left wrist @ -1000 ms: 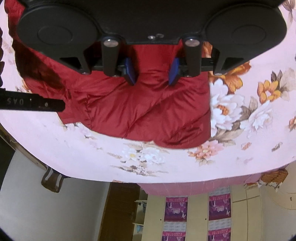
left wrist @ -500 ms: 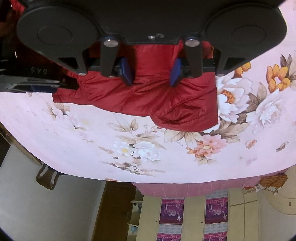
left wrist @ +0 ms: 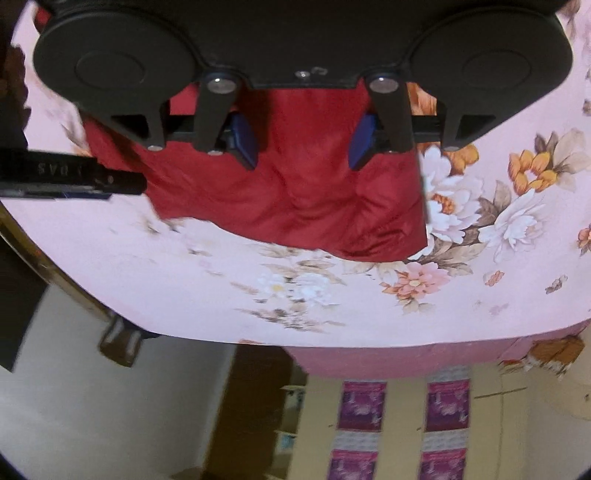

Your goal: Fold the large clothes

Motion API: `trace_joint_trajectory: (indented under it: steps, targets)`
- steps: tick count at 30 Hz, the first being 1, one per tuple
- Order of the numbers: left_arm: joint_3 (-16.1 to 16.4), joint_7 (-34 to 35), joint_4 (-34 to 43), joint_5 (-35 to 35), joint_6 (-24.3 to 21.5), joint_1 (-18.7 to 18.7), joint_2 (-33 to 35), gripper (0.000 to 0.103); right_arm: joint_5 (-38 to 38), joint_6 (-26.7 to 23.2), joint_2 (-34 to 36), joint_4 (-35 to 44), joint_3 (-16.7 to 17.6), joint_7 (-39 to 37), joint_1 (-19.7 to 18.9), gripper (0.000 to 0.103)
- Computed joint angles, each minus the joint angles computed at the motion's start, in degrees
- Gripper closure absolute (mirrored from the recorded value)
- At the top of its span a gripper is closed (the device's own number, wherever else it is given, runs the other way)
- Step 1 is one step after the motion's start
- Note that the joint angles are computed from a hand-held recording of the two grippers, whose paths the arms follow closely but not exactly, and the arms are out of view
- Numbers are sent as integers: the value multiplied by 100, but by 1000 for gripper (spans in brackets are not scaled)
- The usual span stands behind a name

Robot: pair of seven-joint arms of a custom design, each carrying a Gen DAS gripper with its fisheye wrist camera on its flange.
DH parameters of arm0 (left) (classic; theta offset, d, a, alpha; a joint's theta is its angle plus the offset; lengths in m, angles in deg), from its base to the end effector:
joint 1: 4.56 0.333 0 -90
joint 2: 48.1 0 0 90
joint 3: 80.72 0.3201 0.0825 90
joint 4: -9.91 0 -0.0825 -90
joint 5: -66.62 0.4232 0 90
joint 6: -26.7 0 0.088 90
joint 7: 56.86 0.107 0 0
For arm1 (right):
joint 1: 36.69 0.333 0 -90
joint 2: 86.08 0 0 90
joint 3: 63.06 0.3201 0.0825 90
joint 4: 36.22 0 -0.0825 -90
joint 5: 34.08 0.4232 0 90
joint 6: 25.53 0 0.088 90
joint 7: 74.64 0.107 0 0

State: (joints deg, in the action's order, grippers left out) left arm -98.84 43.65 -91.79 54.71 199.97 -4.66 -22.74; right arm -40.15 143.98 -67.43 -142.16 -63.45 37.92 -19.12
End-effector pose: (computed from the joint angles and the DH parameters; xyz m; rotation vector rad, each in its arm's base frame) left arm 0.7115 -0.1864 0.3975 -1.6164 2.0136 -1.0391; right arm 0.6794 0.2179 0.4236 -1.7095 1.7034 -0.4935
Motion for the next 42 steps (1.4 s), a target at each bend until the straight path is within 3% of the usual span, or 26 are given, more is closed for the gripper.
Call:
trace_joint_trajectory:
  steps: [6, 9, 11, 15, 18, 21, 25, 27, 28, 31, 37, 42]
  targets:
    - [-1459, 1363, -1199, -1421, 126, 1310, -832, 49, -179, 72, -903, -1040, 63, 213, 145, 41]
    - [-1830, 1969, -1564, -2210, 152, 1622, -1078, 49, -591, -53, -1135, -1354, 30, 631, 261, 41]
    - [-1788, 2162, -1698, -2458, 184, 1556, -1132, 49, -678, -136, -1232, -1518, 84, 842, 232, 41]
    - [-1510, 2514, -1728, -2628, 280, 1263, -1082, 47, -62, -310, -1237, -1658, 330, 603, 25, 41]
    - [-1323, 2744, -1640, -2818, 106, 1113, -1052, 47, 390, -302, -1265, -1769, 431, 334, -70, 41]
    - [-930, 2619, -1545, -2756, -190, 811, -1140, 46, 929, -414, -1385, -1829, 513, -43, -163, 41]
    - [-523, 2228, -1395, -3036, -341, 536, -1177, 30, 1246, -230, -1470, -1800, 495, -193, -188, 41]
    - [-272, 1947, -1304, -3015, -421, 358, -1145, 24, 1656, -132, -1401, -1688, 535, -403, -231, 25]
    - [-186, 1839, -1256, -2996, -472, 297, -1121, 24, 1671, -60, -1353, -1638, 517, -363, -226, 9]
    - [23, 1480, -1055, -2879, -717, 180, -968, 18, 2175, -43, -1123, -1354, 634, -757, -352, 8]
    - [-146, 1422, -539, -3388, -1301, 429, -491, 12, 3797, -460, -437, -577, 1130, -1877, -923, 8]
    - [-262, 1651, -355, -4016, -1520, 555, -263, 19, 4962, -801, -82, -209, 1347, -2680, -1216, 8]
